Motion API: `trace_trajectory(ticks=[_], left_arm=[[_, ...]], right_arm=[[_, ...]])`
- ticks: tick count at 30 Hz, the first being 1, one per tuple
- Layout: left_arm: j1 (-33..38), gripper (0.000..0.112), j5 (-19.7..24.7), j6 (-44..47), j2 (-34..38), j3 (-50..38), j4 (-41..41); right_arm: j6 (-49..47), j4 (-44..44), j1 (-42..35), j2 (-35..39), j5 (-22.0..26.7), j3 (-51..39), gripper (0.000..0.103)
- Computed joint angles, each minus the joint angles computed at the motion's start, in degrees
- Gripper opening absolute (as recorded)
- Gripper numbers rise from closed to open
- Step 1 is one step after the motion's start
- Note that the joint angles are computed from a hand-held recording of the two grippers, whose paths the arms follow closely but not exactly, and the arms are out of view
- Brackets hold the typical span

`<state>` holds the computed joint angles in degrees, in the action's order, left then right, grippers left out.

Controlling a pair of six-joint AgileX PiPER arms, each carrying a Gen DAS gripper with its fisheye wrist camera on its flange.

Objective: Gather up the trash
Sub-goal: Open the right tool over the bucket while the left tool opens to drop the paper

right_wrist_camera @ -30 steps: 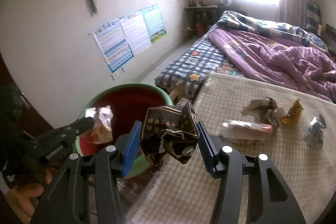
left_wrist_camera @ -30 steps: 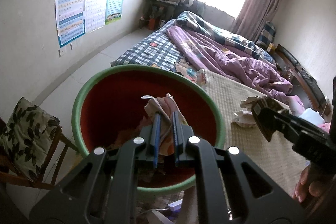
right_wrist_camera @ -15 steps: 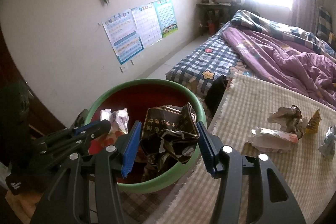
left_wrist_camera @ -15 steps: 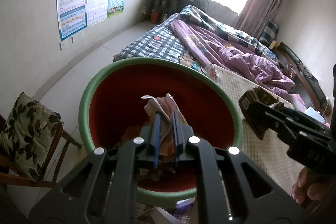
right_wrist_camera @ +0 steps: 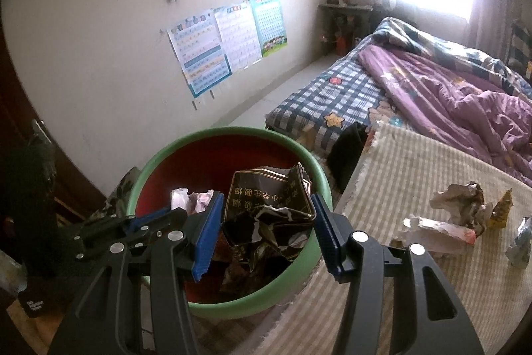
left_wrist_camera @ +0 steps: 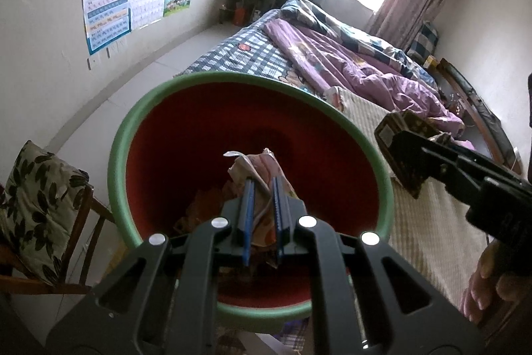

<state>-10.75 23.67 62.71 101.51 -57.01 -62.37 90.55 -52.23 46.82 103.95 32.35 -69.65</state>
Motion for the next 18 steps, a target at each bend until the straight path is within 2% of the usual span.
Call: trace_trajectory(ticks=[4, 13, 14, 15, 16, 17, 18], left_arm=[[0.0, 0.01, 0.0, 0.0, 0.2, 0.0, 0.1], [-0.3, 0.01, -0.7, -0.9, 1.1, -0.4, 0.6], [-0.3, 0.01, -1.0, -0.7, 1.1, -0.3, 0.3], [-0.3, 0.011, -1.1, -0.8, 1.1, -0.3, 0.1], [-0.3, 0.012, -1.1, -0.8, 1.2, -0.3, 0.0], [-0.3, 0.019, -1.1, -1.2, 1.4, -0.3, 0.3], [-0.2, 0.03, -1.3, -1.1, 1.4, -0.1, 0.1]], right_arm=[[-3.5, 3.7, -2.3, 0.3, -3.0, 0.6, 0.052], [-8.5, 6.0, -2.2, 2.6, -3.8, -2.2, 0.053], [-8.9, 6.0, -2.2, 2.9, -3.9, -2.5, 0.055], [-9.3, 6.3, -2.2, 3.0, -3.9, -2.7, 0.063], [-9.1, 6.1, -2.2, 3.1, -3.9, -2.8, 0.066], [-7.9, 4.9, -2.2, 2.8, -4.5, -2.4, 0.067], [-7.3, 4.4, -2.2, 2.6, -5.0, -2.0, 0.067]])
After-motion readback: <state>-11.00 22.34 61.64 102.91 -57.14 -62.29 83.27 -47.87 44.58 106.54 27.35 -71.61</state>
